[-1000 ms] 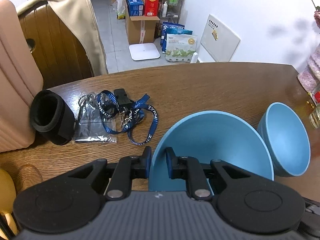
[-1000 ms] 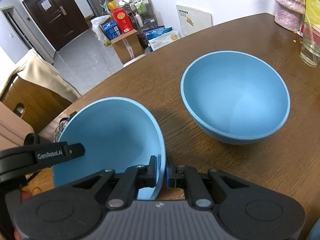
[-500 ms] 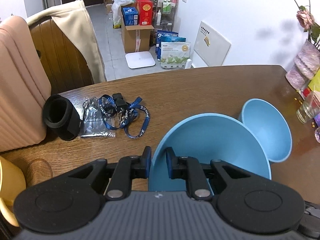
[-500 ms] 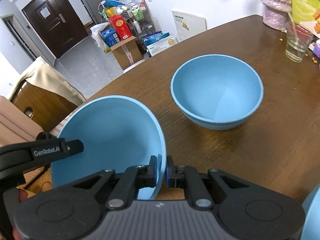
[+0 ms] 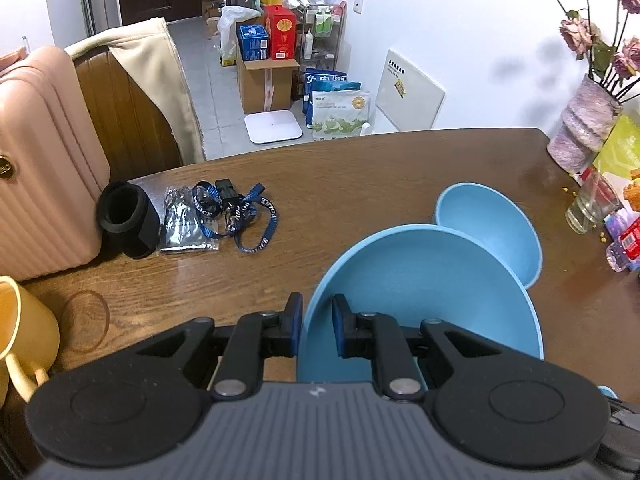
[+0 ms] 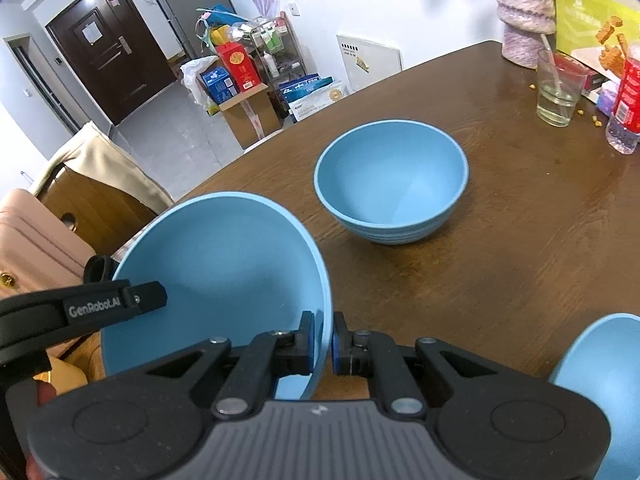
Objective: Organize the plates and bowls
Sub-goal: 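Lift the second blue bowl with both tools and carry it toward the placed bowl, then lower the held bowl into the placed blue bowl with both tools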
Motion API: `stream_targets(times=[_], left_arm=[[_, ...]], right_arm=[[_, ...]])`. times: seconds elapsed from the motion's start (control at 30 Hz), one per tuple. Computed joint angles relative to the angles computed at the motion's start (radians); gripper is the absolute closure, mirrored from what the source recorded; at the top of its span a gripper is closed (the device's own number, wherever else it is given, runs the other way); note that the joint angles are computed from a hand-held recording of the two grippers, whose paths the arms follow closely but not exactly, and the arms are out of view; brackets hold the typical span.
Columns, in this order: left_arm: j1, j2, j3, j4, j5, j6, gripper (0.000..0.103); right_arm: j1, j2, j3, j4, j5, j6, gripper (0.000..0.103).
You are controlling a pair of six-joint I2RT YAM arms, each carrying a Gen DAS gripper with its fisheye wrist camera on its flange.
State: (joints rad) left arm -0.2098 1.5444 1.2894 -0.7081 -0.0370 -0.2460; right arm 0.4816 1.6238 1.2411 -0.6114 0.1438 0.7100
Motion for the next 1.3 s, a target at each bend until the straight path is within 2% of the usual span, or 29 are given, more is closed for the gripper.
stream_targets(times=[0.63,1.0,1.3], left_arm=[[-0.235,-0.16,-0.052,-0.096,-0.119,-0.181,0.087],[-0.398,-0.183,-0.047,-0.142,-0.197,-0.301,0.087],[-0.536,-0.156,-0.023,-0.16,-0.248,-0.403,0.087]], right_arm=[[-0.057,-0.323,-0.189,-0.108,-0.016,-0.034,0.095],[-0.108,-0.482,-0.255,-0.198,-0.02,-0.072,0.095],[-0.213,-0.613,-0.295,-0.277,-0.045,-0.147,0.095]])
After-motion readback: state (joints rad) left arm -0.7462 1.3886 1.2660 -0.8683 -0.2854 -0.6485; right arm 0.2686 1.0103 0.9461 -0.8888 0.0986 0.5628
